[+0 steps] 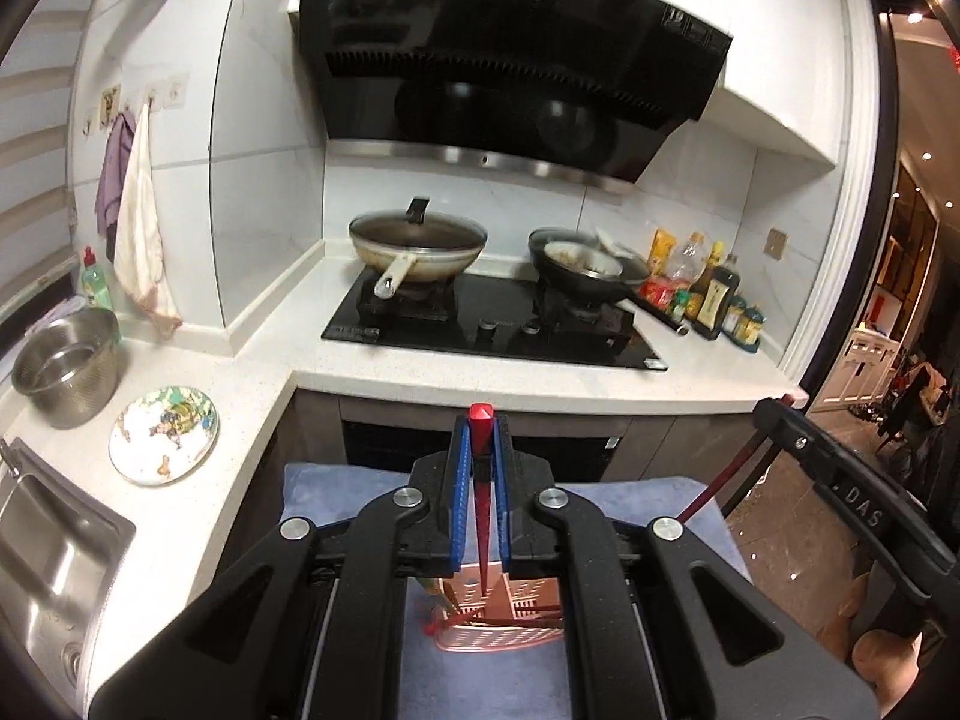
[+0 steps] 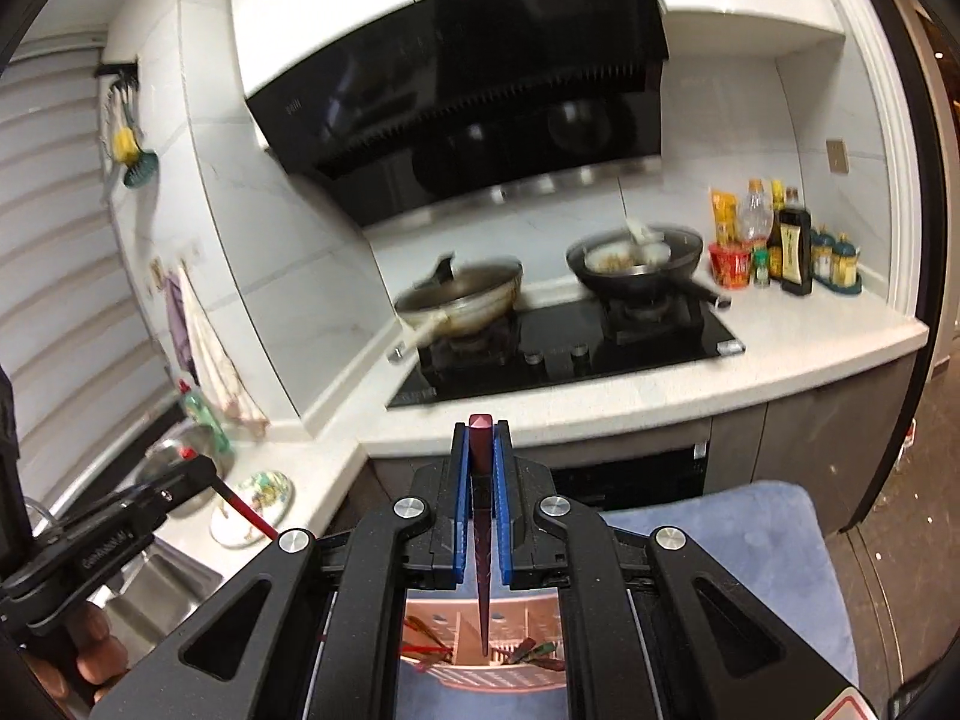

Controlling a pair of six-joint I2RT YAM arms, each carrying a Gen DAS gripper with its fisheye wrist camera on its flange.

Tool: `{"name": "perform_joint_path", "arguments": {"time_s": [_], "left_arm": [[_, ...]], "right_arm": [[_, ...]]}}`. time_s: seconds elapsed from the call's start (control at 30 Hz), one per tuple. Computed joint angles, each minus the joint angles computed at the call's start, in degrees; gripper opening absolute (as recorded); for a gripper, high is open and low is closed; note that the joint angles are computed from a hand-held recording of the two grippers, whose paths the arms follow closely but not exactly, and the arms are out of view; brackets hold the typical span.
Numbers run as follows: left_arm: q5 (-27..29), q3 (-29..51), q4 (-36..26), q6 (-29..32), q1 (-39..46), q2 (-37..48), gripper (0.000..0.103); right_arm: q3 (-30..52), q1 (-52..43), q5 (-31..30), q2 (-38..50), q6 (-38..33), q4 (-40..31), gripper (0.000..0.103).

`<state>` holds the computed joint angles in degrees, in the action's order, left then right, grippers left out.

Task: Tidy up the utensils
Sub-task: 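Lift both chopsticks, insert them into the pink holder, and open both tools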

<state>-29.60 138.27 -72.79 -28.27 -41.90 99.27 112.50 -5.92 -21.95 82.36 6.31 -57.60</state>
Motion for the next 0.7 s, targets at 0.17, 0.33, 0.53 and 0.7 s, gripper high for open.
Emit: {"name": "perform_joint_path", "arguments": {"time_s": [0.17,0.33,0.53,0.7], "left_arm": [[2.7,-9.5,4.7,-0.4,1.8,-2.2,0.007],[4.0,-13.3,6.1,-0.9,2.9,-2.4,0.007],[2.8,-14.4,5.8,-1.2,2.5,-2.5,0.017],[0.7,-16.3,5.9,-3.4,1.5,-4.2,0.048]], "right_arm": [[-5.4,2.3,2.5,0.6,-0.5,2.1,0.007],[-9.2,4.0,3.8,0.2,-0.4,3.4,0.007],[-10.8,5.0,4.4,-0.3,-1.2,3.3,0.015],[-11.4,4.0,3.5,-1.8,-1.3,2.7,0.024]]}}
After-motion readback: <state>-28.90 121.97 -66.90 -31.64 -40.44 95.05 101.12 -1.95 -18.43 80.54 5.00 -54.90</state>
